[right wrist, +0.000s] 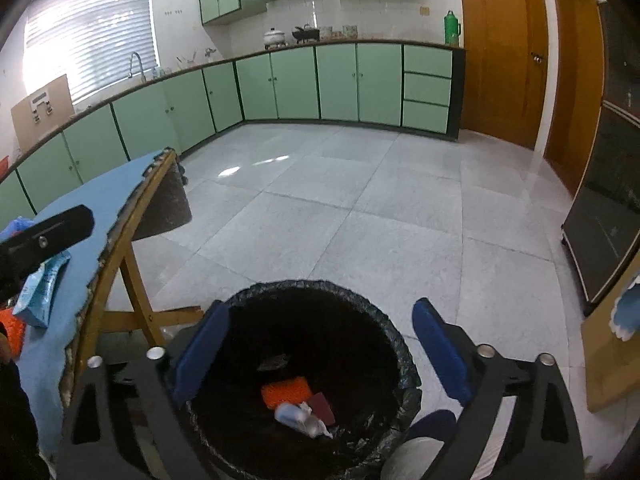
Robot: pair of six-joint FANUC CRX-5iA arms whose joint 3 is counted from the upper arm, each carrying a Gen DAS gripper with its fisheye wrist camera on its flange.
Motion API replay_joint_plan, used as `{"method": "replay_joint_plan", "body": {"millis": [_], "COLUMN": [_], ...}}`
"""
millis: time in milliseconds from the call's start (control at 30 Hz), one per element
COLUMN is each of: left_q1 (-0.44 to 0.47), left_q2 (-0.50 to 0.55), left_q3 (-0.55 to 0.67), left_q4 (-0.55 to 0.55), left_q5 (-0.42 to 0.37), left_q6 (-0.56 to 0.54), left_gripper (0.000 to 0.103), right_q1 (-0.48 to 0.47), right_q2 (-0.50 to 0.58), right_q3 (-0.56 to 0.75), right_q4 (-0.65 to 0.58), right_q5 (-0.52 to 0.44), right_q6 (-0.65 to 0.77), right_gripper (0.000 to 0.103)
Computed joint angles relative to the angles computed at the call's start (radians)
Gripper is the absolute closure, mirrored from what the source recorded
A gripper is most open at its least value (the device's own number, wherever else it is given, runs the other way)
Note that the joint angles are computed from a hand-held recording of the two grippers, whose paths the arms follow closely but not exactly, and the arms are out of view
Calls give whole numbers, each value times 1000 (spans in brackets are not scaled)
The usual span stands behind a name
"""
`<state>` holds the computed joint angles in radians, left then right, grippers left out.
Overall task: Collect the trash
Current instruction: 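Open both tools to drop the cup and scrub pad into the bin, then grasp the second orange foam net with the left tool while the right tool grasps the WHOLE MILK carton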
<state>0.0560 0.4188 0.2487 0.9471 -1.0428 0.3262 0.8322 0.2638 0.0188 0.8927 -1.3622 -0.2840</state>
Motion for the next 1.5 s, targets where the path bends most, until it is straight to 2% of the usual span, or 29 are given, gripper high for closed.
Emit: {"method": "replay_joint_plan", "body": {"millis": [167, 333, 700, 1000, 1333, 1500], "left_q1": [43, 98, 218, 285, 291, 291], "left_q2": [3, -2, -7, 12, 53, 86], "left_q3": [29, 51, 65, 76, 133, 191], "left_q4": [16, 19, -45, -125, -220, -288], "left_q5": [15, 64, 153, 141, 99, 51], "left_q6": [14, 16, 40, 114, 210, 274], "left_gripper": [20, 17, 17, 17, 17, 15], "right_q1": [4, 10, 24, 41, 40, 36], "right_q2": [19, 58, 212, 319, 363, 372], "right_q3": [44, 107, 324, 476, 531, 543], "right_q4": [39, 83, 140, 115, 93, 87], "right_q5": [12, 46, 133, 151, 140, 141], "right_q6": [7, 10, 126, 234, 262, 269], "right_gripper": [6, 6, 6, 6, 7, 7]}}
